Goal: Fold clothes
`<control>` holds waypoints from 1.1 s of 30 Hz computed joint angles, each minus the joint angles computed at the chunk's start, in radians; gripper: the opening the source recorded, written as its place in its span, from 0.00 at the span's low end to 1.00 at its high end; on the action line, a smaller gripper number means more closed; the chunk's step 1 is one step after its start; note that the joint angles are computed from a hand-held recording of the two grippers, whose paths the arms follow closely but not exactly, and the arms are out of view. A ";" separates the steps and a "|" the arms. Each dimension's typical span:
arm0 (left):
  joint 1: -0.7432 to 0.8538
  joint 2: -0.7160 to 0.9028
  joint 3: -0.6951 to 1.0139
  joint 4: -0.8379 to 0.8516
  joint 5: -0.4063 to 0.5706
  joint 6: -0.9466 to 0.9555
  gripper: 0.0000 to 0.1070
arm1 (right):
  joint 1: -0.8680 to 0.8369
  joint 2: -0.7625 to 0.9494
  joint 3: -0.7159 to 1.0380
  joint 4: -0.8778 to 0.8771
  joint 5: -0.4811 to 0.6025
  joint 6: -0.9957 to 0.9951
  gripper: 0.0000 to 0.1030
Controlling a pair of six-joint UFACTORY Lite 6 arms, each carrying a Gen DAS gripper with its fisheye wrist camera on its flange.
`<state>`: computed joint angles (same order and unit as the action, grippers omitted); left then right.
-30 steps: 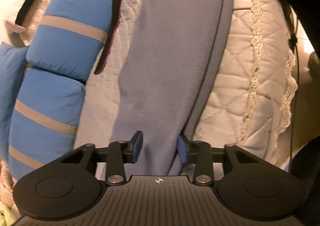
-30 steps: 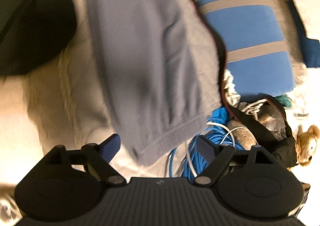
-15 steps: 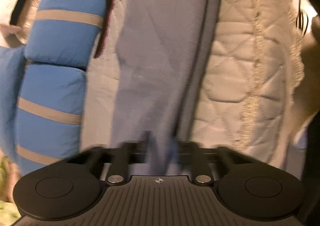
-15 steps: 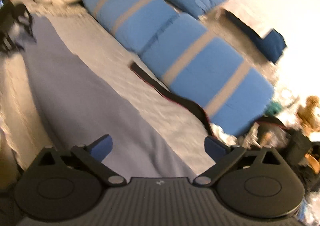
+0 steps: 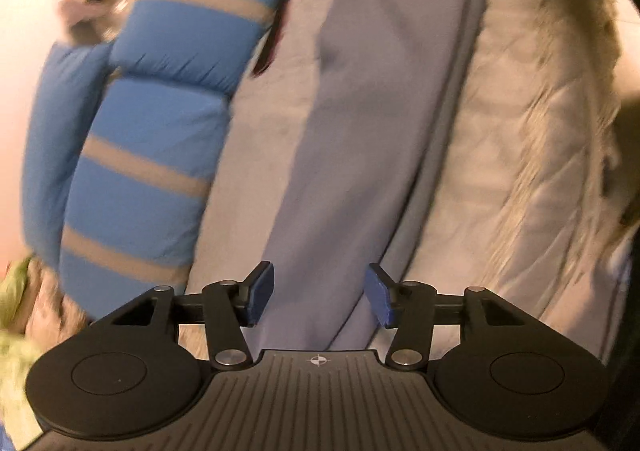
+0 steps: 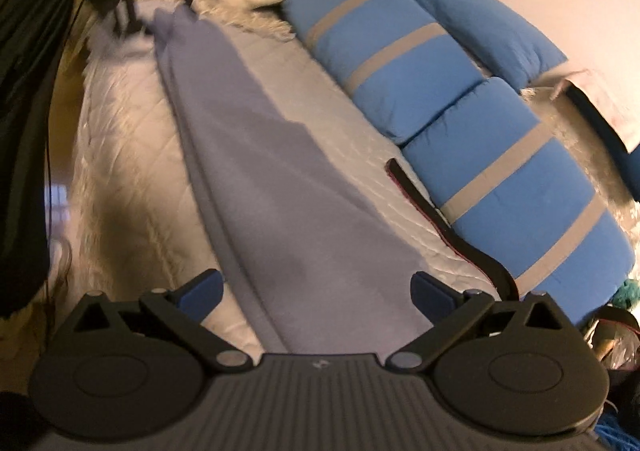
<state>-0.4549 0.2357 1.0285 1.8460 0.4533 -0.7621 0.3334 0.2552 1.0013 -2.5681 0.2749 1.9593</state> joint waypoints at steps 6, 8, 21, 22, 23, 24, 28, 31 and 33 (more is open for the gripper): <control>0.144 0.067 -0.026 0.313 0.057 -0.258 0.45 | 0.031 0.018 -0.015 0.008 0.035 0.012 1.00; 0.158 0.095 -0.043 0.405 0.090 -0.319 0.45 | 0.046 0.012 -0.038 -0.007 0.062 0.015 1.00; 0.205 0.181 -0.108 0.773 0.212 -0.472 0.03 | 0.074 -0.015 -0.102 0.063 0.109 -0.068 1.00; 0.206 0.158 -0.122 0.772 0.191 -0.476 0.03 | 0.075 -0.019 -0.107 0.064 0.112 -0.070 1.00; 0.206 0.131 -0.140 0.774 0.178 -0.484 0.02 | 0.077 -0.022 -0.113 0.064 0.115 -0.072 1.00; 0.208 0.113 -0.149 0.778 0.170 -0.488 0.02 | 0.077 -0.025 -0.119 0.065 0.117 -0.073 1.00; 0.215 0.061 -0.163 0.760 0.136 -0.465 0.02 | 0.074 -0.034 -0.138 0.057 0.124 -0.082 1.00; 0.218 0.038 -0.173 0.744 0.116 -0.442 0.02 | 0.068 -0.033 -0.135 0.058 0.119 -0.076 1.00; 0.221 0.026 -0.177 0.732 0.102 -0.426 0.02 | 0.068 -0.034 -0.134 0.059 0.119 -0.075 1.00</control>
<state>-0.2344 0.2620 0.8520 2.5784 0.5556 -1.1879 0.4014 0.2214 0.8675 -2.5089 0.3944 1.8842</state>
